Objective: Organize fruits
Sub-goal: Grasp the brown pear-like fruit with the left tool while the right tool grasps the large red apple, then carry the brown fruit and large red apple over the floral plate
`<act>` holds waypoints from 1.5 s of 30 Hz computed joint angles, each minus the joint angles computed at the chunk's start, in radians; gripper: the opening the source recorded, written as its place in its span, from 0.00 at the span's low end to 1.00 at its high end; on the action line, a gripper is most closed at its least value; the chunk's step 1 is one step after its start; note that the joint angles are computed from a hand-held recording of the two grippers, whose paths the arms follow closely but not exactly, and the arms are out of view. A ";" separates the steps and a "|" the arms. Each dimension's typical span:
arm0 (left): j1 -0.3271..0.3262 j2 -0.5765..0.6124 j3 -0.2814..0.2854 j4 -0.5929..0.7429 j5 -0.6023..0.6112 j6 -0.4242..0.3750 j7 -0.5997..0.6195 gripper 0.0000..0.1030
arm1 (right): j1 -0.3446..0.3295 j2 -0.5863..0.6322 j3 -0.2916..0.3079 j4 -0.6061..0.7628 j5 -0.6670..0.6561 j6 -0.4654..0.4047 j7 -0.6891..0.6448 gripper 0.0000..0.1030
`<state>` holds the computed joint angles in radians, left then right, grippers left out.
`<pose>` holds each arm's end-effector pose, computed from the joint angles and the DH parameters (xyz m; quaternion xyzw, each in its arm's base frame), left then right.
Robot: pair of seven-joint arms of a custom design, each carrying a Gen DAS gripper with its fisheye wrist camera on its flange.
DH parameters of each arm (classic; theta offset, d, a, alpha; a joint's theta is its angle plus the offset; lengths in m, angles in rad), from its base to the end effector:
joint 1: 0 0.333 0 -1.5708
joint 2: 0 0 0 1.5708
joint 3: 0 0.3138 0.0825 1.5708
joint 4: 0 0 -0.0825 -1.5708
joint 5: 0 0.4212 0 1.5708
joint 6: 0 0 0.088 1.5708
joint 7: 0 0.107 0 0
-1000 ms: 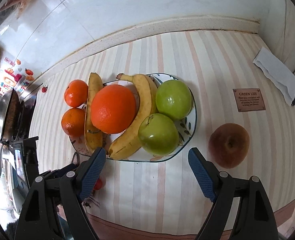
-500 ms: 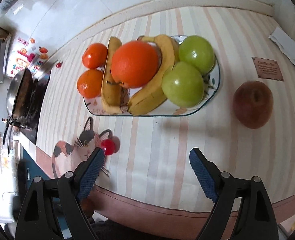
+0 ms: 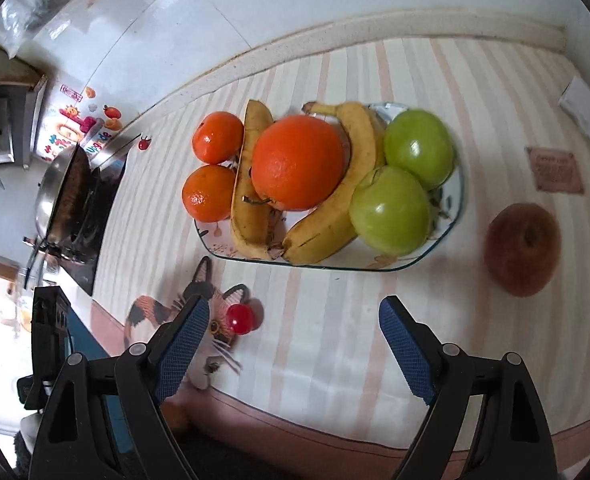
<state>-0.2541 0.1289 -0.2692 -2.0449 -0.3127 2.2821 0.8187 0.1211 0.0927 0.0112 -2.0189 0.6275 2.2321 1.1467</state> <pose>0.5307 -0.3116 0.3698 0.8308 -0.5359 0.0743 0.1308 0.6102 0.0991 0.4010 -0.7450 0.6137 0.1063 0.2388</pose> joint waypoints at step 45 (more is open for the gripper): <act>-0.030 0.169 -0.018 0.195 0.141 -0.132 -0.138 0.70 | -0.075 0.251 -0.053 0.195 -0.319 0.132 0.512 0.65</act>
